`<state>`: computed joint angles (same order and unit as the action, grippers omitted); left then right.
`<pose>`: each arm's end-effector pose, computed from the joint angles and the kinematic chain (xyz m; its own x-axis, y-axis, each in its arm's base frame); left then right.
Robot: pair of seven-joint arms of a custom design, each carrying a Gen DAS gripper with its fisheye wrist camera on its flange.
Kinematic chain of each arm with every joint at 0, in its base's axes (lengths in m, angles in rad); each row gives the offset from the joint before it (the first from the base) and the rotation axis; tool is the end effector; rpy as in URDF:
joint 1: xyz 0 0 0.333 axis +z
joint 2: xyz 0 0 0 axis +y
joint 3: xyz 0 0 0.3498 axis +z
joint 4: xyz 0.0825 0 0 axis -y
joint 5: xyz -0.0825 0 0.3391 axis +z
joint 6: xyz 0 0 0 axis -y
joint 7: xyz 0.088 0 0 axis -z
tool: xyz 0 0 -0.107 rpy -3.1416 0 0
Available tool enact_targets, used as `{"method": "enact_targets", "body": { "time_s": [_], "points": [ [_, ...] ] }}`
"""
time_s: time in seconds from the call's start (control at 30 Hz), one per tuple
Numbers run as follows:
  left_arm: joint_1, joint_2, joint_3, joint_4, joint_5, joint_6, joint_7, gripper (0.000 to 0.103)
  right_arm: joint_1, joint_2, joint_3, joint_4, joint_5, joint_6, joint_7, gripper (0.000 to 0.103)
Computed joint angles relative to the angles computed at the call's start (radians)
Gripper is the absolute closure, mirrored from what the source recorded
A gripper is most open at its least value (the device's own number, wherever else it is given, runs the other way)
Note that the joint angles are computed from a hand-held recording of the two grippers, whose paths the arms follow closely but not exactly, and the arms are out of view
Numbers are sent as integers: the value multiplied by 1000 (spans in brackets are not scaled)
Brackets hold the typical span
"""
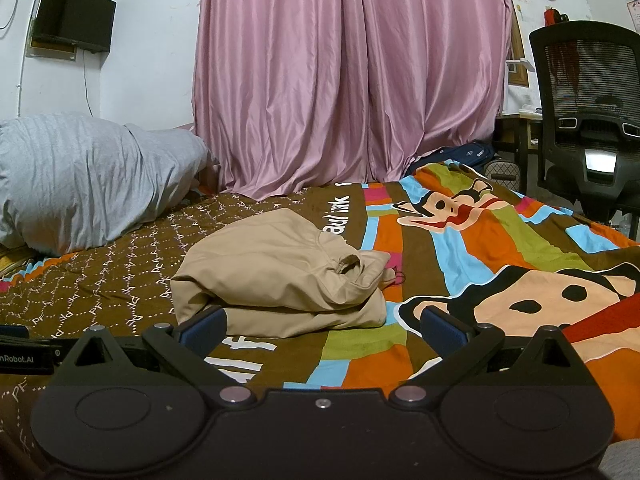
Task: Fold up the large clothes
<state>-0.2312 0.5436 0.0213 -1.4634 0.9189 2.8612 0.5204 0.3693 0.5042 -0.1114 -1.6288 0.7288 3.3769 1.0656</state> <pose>0.6971 -0.1973 0.4973 0.0545 -0.9984 -0.0118 -0.5554 -0.0205 -0.8313 0.6782 0.1228 0.5192 0.0503 -0.9952 -0.0844 -0.3647 0.0603 -0.9292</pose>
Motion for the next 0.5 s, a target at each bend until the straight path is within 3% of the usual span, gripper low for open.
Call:
{"method": "enact_targets", "body": {
  "time_s": [0.5],
  "points": [
    [-1, 1, 0, 2, -4, -2, 3, 1, 6, -1, -8, 0, -3, -4, 7, 1]
  ]
}}
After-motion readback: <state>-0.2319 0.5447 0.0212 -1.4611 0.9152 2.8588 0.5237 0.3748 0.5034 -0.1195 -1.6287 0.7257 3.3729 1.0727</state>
